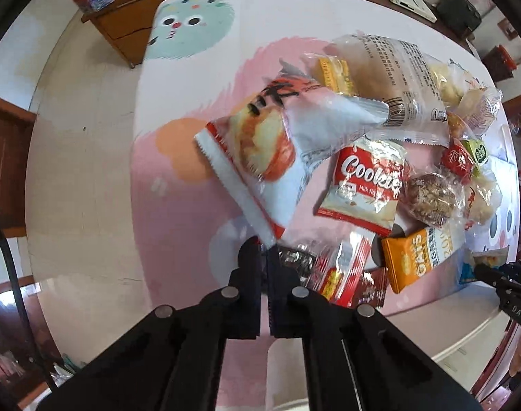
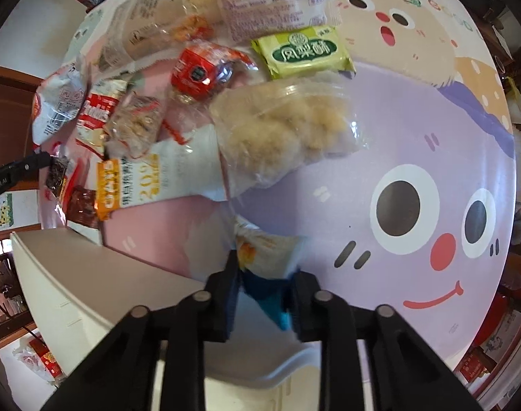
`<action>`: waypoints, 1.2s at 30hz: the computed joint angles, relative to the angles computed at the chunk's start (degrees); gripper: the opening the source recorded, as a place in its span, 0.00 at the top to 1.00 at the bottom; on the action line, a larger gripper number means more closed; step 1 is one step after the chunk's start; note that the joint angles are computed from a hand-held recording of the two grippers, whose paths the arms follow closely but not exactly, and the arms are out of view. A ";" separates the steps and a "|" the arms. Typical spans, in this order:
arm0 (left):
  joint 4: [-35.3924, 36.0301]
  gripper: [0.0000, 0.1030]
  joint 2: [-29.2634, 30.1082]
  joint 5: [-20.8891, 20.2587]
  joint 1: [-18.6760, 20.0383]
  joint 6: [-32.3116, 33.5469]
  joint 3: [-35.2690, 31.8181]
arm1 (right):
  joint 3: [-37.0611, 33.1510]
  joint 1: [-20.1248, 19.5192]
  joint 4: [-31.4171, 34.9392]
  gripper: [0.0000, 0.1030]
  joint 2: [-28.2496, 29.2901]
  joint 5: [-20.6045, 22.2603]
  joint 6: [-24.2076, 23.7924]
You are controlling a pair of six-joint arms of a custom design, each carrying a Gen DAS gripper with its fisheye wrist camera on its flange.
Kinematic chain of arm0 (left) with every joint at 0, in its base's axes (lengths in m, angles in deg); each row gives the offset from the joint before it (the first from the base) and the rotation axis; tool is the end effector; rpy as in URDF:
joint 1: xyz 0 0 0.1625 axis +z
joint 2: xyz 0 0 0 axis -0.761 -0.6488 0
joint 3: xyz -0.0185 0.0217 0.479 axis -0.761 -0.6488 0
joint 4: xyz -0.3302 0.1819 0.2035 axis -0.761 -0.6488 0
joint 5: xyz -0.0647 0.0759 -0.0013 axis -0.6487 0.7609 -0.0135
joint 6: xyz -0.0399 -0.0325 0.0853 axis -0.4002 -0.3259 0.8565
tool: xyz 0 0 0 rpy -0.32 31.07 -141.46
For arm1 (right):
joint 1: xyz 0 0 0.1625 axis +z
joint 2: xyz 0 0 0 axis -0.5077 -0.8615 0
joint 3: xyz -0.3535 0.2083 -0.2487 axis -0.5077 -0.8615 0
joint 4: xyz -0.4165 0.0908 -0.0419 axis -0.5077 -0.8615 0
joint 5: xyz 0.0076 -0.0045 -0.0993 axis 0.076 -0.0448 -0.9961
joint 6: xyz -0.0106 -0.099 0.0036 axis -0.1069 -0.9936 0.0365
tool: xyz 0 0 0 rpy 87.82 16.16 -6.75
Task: Organize snacks
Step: 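Grasp the dark dried-fruit bag with the left gripper while the right grasps the blue candy, then carry both snacks over the white tray and open both grippers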
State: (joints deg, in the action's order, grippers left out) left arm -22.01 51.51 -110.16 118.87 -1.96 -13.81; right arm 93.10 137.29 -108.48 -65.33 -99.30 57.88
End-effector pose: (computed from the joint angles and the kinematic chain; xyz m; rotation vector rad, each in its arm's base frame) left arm -0.1242 -0.8828 0.2809 0.4728 2.3750 0.1599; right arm 0.3090 -0.7551 0.1008 -0.3479 -2.4842 0.0632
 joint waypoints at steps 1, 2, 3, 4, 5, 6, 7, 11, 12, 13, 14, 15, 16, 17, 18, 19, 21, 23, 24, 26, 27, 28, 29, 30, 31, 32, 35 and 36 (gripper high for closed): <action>-0.61 1.00 -0.81 -0.65 0.11 -0.33 1.07 | -0.13 0.24 -0.02 0.80 -0.11 -0.48 0.03; -1.81 1.00 -1.46 -1.31 0.57 -0.11 2.57 | 0.02 0.58 -0.38 0.80 -0.31 -0.94 0.23; -2.04 1.00 -2.01 -1.91 0.81 -0.81 3.24 | -0.38 0.72 -0.31 0.80 -0.34 -1.04 0.34; -2.50 1.00 -2.51 -2.15 1.05 -1.23 4.19 | -0.36 0.93 -0.50 0.80 -0.50 -1.10 0.46; -2.13 1.00 -2.73 -2.94 1.35 -1.83 4.21 | -0.21 1.18 -1.00 0.80 -0.69 -1.16 0.46; -1.24 1.00 -2.80 -3.96 1.68 -2.96 3.75 | -0.40 1.32 -1.09 0.80 -0.77 -1.23 0.53; -0.48 0.99 -2.69 -4.60 2.06 -3.34 2.74 | -0.28 1.40 -1.16 0.80 -1.00 -1.20 0.56; 2.18 0.78 -1.17 -8.10 3.42 -5.08 -1.16 | -0.97 2.25 -0.49 0.80 -1.06 -1.34 1.17; 1.94 0.64 -0.78 -7.89 3.65 -4.90 -1.76 | -1.27 2.50 -0.03 0.80 -1.06 -1.18 1.52; 2.16 0.50 0.43 -7.37 3.90 -4.27 -3.68 | -1.16 2.63 0.07 0.80 -1.20 -1.25 1.66; 1.83 0.45 0.39 -6.97 3.90 -3.64 -3.81 | -1.26 2.79 0.18 0.80 -1.10 -1.47 1.87; 1.13 0.39 0.16 -6.64 3.83 -2.71 -3.25 | -0.86 2.85 0.00 0.80 -1.44 -1.26 2.05; 1.18 0.39 0.65 -6.21 3.76 -2.09 -3.76 | -0.63 2.88 -0.10 0.80 -1.59 -1.21 2.25; 2.73 0.39 1.90 -5.52 3.61 -1.59 -6.04 | -0.08 2.50 -0.68 0.80 -1.84 -1.21 1.94; 3.56 0.39 2.31 -4.99 3.50 -1.16 -6.50 | 0.30 2.31 -1.16 0.80 -1.90 -1.08 1.79; 5.51 0.39 3.86 -4.77 3.22 -1.31 -9.13 | 0.05 2.42 -0.90 0.80 -1.80 -0.98 2.03; 6.21 0.39 4.39 -3.76 2.98 -0.93 -9.15 | 0.25 1.63 -1.86 0.80 -1.34 -1.05 1.36; 6.25 0.39 4.90 -2.58 2.68 -0.53 -8.72 | 0.17 1.55 -1.58 0.80 -1.37 -0.93 1.70; 6.30 0.39 5.12 -2.12 2.56 -0.45 -8.51 | 0.25 1.40 -1.69 0.80 -1.35 -0.92 1.67; 7.05 0.40 5.67 -0.96 2.46 -0.45 -8.47 | 0.40 1.26 -1.54 0.80 -1.42 -0.78 1.99; 6.30 0.46 5.83 -1.60 2.48 -0.02 -8.32 | 0.52 1.20 -1.44 0.80 -1.53 -0.69 2.23; 6.38 0.55 6.00 -3.19 2.66 0.55 -8.87 | 0.59 1.17 -1.33 0.80 -1.60 -0.64 2.38; 6.86 0.55 6.19 -3.19 2.64 0.35 -9.21 | 0.62 1.09 -1.18 0.80 -1.64 -0.62 2.54; 6.47 0.56 6.06 -2.81 2.52 0.67 -8.85 | 0.78 0.97 -1.15 0.80 -1.75 -0.49 2.75; 5.45 0.57 5.63 -2.46 2.36 1.46 -7.69 | 0.89 0.88 -1.19 0.80 -1.83 -0.39 2.84; 4.47 0.58 5.23 -2.29 2.19 2.16 -6.53 | 0.95 0.84 -1.13 0.80 -1.90 -0.33 2.90; 3.13 0.60 4.49 -1.48 1.74 2.32 -5.08 | 1.15 0.89 -1.31 0.80 -2.17 -0.28 2.73; 2.74 0.60 4.16 -1.60 1.61 2.21 -4.97 | 1.03 1.01 -1.31 0.80 -2.19 -0.39 2.63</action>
